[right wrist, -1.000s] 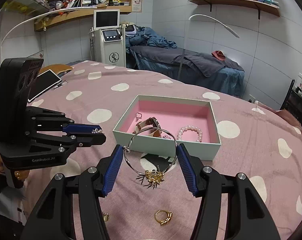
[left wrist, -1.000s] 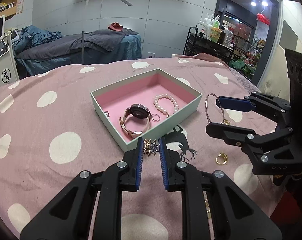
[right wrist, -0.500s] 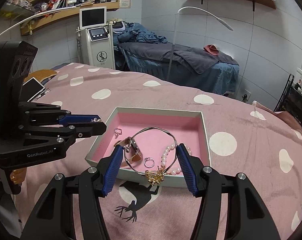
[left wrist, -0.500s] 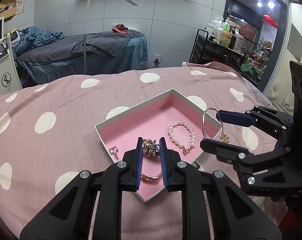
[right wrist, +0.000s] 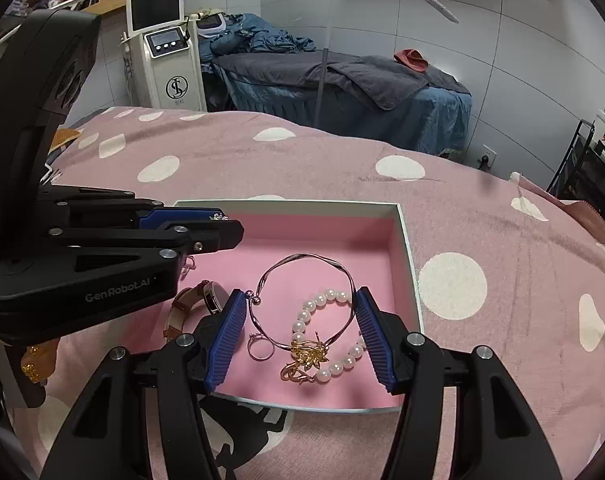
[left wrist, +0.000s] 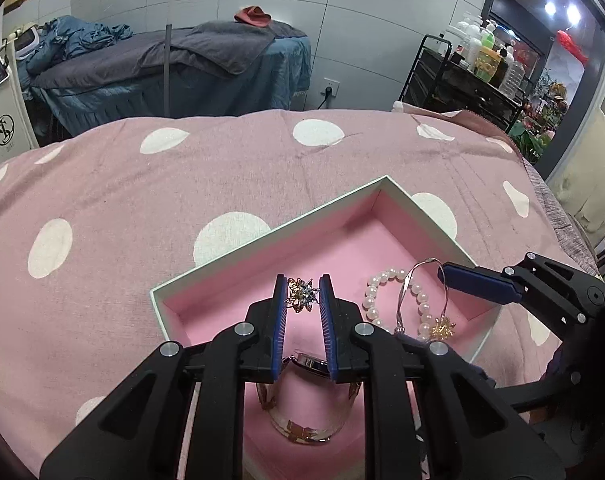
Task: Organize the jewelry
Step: 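Carry the brooch and bangle over the pink-lined box and lower them inside, then open both tools to release the brooch and bangle in the box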
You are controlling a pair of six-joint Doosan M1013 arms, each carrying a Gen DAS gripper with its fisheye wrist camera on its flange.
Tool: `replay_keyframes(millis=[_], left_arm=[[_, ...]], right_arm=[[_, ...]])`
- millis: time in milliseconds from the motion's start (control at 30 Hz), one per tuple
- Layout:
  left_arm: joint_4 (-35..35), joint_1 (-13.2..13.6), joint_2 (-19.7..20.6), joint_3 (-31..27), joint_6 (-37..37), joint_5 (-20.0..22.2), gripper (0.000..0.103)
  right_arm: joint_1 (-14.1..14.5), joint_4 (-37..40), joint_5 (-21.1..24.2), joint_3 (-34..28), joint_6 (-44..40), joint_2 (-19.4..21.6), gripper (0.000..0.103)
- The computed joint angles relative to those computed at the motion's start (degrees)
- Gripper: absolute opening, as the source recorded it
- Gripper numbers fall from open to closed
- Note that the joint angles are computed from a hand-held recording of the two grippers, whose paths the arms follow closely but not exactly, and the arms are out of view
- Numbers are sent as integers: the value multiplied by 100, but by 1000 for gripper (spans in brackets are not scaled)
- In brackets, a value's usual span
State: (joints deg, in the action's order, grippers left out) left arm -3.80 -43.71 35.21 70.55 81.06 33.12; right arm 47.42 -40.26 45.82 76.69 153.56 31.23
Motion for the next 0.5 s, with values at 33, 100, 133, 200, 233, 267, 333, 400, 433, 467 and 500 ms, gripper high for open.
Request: replay_keyframes(millis=[33,100,133,200,233,267,333,400,433,467,500], left_arm=[[55,-5,41,-40,-60,49,17],[81,-6,97,-85,-116,106,17],[34,1,123,-110,-97,136,17],[-48,15,160,-143,-97,184,17],[-86,21,180,-164,-85,221,17],[-68,18,196,-183,-113,254,17],[9,15,213,-198,-190,277,17],[-21,22,216,-201,-172,311,18],[-33,25,207,-190,-174,306,25],[-51,30,188,-166,-182,269,31],[-81,35,151,-116,-204,186,48]], right_arm=[[-10,52,32,-24,-35,25,55],[-29,119,50,-39,-75,57,55],[-36,152,66,-46,-92,71,55],[-45,208,95,-54,-134,93,55],[-52,251,100,-57,-161,103,55],[-58,276,98,-58,-166,111,55],[-57,267,78,-37,-136,112,55],[-51,238,65,-16,-107,108,55],[-48,237,34,1,-109,100,55],[-45,224,15,15,-92,92,55],[-41,192,-9,36,-56,78,56]])
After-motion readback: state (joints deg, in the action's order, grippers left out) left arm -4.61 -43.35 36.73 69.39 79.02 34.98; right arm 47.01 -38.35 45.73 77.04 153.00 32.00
